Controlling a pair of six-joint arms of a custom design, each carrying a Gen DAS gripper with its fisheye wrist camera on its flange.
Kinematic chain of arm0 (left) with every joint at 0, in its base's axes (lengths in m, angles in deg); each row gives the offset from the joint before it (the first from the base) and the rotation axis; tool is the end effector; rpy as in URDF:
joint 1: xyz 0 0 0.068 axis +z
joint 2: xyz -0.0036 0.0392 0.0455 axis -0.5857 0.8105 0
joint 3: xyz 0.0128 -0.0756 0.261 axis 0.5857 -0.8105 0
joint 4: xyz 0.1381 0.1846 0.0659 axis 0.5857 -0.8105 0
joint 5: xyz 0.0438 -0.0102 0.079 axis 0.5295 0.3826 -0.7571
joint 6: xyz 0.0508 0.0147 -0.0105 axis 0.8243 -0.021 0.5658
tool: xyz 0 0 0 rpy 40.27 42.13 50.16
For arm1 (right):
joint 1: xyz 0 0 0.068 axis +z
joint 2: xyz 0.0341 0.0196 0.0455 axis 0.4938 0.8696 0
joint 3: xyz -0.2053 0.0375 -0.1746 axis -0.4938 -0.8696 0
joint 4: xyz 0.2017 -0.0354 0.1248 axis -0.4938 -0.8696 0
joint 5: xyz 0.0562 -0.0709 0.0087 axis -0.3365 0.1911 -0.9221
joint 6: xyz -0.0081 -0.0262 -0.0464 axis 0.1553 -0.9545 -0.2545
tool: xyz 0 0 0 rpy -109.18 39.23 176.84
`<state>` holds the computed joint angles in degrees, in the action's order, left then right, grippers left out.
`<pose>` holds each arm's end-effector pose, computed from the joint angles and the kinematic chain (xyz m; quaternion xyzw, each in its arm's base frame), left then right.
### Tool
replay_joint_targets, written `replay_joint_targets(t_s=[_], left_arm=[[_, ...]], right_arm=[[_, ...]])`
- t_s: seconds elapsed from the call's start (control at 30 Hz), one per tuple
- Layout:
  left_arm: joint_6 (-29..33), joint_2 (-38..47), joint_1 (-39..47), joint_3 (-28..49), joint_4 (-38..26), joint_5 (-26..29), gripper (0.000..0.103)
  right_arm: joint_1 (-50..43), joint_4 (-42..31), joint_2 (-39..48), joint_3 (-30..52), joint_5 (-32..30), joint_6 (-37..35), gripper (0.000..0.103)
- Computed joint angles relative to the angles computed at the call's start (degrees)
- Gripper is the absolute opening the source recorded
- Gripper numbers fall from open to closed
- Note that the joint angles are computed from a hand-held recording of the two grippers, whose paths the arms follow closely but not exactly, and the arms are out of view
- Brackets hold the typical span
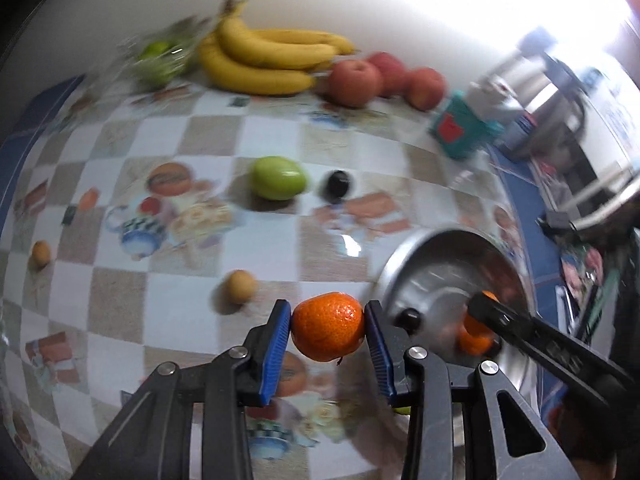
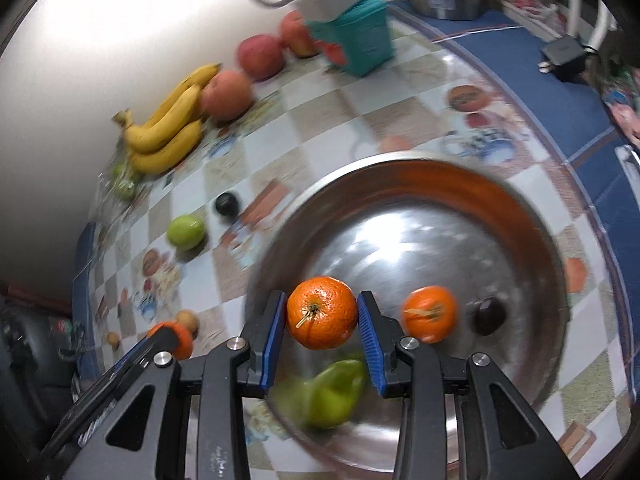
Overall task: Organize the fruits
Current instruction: 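Carry both held oranges over the steel basin, then open the right tool to drop its orange while the left tool releases its orange into the basin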
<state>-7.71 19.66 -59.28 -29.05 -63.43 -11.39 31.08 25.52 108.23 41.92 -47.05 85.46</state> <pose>0.2754 -0.1318 0.1468 0.2605 0.9387 -0.1836 0.1316 0.1563 0.0030 0.1307 0.4327 0.8719 0.0924 0.2098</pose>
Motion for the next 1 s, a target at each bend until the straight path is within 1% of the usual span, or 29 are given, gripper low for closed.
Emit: replay_joint_targets(t_s=[0.17,0.3,0.37,0.63,0.87,0.97,1.0], left_arm=[[0.3,-1.9,-6.2,-1.7,-0.6,0.7,0.041],[0.2,-1.8,-10.8,-3.0,0.3,-1.8,0.041],[0.2,-0.9,-12.0,-3.4,0.9,-1.9,0.041],[-1.5,2.7,-12.2,-3.2,1.9,-1.3,0.041],[-2.1,3.9,-12.4,-3.0,2.3,-1.9,0.041],[-2.1,4.3,-12.7,-2.7,2.2,-1.9,0.043],[-2.2,4.2,-12.8,-2.7,2.2,-1.9,0.043]], right_arm=[[-6.8,-0.1,-2.7,-2.5,-0.8,-3.6,0.038],[-8.8,2.7,-0.5,-3.5,0.1,-5.6,0.038],[-8.9,4.2,0.6,-3.9,0.8,-6.1,0.038],[-9.1,12.3,7.7,-5.8,1.3,-7.0,0.039],[-8.8,13.2,10.2,-5.3,1.0,-7.0,0.039],[-8.9,12.6,10.8,-4.7,1.3,-6.9,0.047],[-8.8,12.0,10.5,-4.6,1.8,-6.9,0.047]])
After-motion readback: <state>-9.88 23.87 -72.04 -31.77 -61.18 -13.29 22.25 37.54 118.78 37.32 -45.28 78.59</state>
